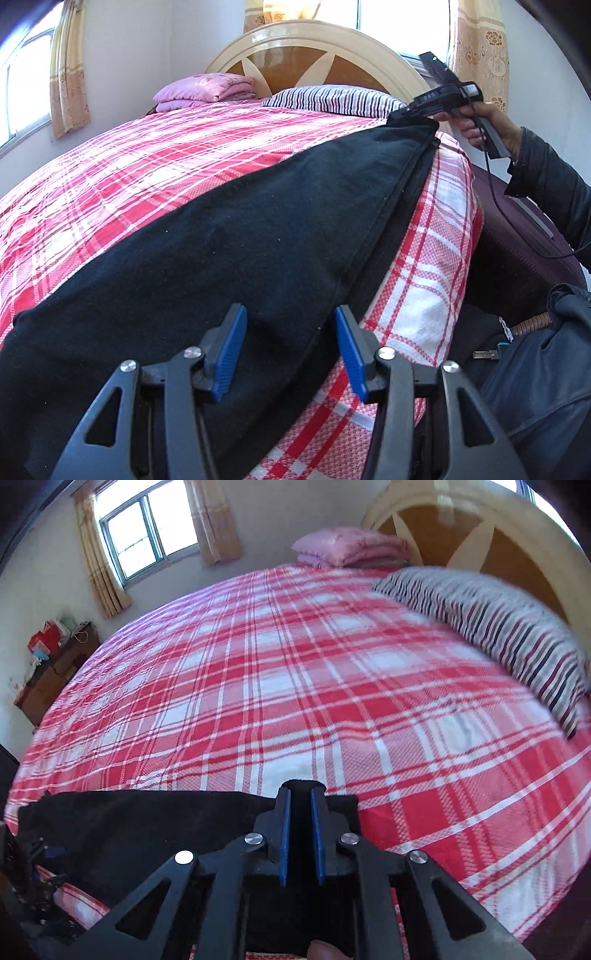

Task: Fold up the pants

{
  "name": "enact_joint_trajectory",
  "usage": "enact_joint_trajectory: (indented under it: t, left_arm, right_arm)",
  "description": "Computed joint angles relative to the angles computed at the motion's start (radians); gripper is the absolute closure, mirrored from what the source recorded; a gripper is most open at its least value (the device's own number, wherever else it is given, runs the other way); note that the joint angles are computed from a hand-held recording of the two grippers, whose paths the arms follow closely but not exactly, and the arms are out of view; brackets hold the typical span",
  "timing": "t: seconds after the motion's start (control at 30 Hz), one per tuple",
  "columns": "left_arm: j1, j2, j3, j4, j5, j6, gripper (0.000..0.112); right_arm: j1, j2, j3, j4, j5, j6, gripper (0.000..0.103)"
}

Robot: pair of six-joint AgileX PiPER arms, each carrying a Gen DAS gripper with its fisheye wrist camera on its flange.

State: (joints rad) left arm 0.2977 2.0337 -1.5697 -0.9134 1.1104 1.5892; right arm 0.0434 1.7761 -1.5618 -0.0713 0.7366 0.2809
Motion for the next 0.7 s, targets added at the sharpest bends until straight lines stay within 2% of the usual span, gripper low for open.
enact_joint_trajectory:
  t: [0.1, 0.17, 0.27, 0.3, 0.43, 0.47, 0.5, 0.53, 0.57, 0.7]
  left_arm:
    - [-0.004, -0.008, 0.016, -0.002, -0.02, 0.018, 0.06]
    - [-0.006, -0.013, 0.025, -0.002, -0.03, 0.026, 0.06]
    - [-0.006, -0.02, 0.033, -0.003, -0.037, 0.033, 0.06]
    - [-0.006, -0.031, 0.046, -0.004, -0.05, 0.045, 0.06]
    - [-0.001, -0.072, 0.112, -0.024, -0.11, 0.122, 0.06]
    - [0.0, -0.077, 0.123, -0.029, -0.117, 0.137, 0.06]
    - [0.001, -0.078, 0.131, -0.034, -0.122, 0.148, 0.06]
    - [-0.001, -0.08, 0.137, -0.038, -0.13, 0.156, 0.06]
    - [-0.004, -0.08, 0.138, -0.04, -0.136, 0.157, 0.06]
    - [-0.015, -0.068, 0.111, -0.034, -0.13, 0.122, 0.06]
  right_arm:
    - [0.038, -0.032, 0.026, -0.179, -0.034, 0.145, 0.092]
    - [0.038, -0.02, 0.022, -0.307, -0.019, 0.279, 0.092]
    - [-0.007, 0.012, -0.015, -0.253, 0.059, 0.259, 0.092]
    - [-0.021, -0.009, 0.008, -0.215, 0.055, 0.237, 0.092]
    - [0.009, -0.121, 0.109, -0.216, 0.083, 0.249, 0.088]
    - [0.006, -0.165, 0.153, -0.172, 0.069, 0.226, 0.077]
    - [0.006, -0.2, 0.187, -0.143, 0.067, 0.217, 0.056]
    - [0.007, -0.227, 0.215, -0.128, 0.063, 0.223, 0.048]
    - [0.005, -0.25, 0.244, -0.109, 0.048, 0.223, 0.044]
    - [-0.013, -0.265, 0.299, -0.052, -0.018, 0.243, 0.044]
